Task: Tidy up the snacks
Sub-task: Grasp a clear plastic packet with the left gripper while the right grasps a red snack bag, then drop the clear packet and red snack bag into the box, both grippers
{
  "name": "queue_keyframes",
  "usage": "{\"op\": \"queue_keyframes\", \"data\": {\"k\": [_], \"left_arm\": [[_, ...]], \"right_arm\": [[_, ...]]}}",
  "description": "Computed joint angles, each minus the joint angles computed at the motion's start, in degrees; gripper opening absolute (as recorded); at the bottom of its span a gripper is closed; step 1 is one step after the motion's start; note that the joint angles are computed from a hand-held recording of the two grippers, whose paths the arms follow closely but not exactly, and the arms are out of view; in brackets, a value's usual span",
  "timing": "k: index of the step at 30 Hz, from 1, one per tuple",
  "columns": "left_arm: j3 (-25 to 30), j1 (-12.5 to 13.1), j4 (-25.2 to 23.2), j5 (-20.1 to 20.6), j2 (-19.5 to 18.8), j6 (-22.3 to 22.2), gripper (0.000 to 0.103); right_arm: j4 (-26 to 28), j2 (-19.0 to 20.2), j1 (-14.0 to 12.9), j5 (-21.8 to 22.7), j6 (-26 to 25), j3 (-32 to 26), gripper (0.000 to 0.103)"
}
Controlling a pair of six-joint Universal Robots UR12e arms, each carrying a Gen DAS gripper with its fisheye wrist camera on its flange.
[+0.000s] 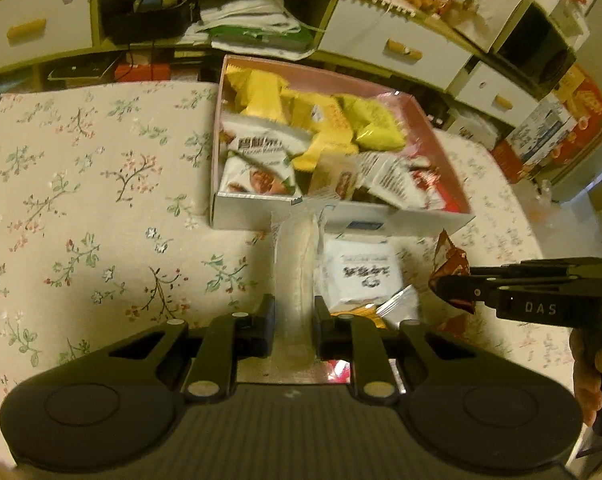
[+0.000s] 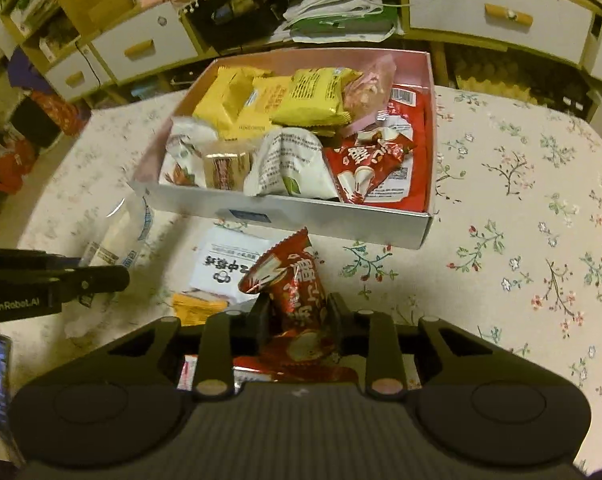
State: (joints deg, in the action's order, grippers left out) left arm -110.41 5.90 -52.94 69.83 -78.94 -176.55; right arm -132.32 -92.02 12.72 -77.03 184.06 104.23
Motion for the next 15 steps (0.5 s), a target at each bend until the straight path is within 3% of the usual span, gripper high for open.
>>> {"op": "queue_keyframes", "data": {"k": [10,15], "left_arm": [[0.4,2.5,5.2,-4.8,0.3,-3.4,0.023],[1.0,2.7,8.9,-4.6,-1.2,-5.4,0.023]], "right_arm": [[-2.9,-1.9,-2.9,4.8,3.5,0.5,0.023],[-5.9,-1.6,-3.9,5.5,6.9,0.4,0.023]]}}
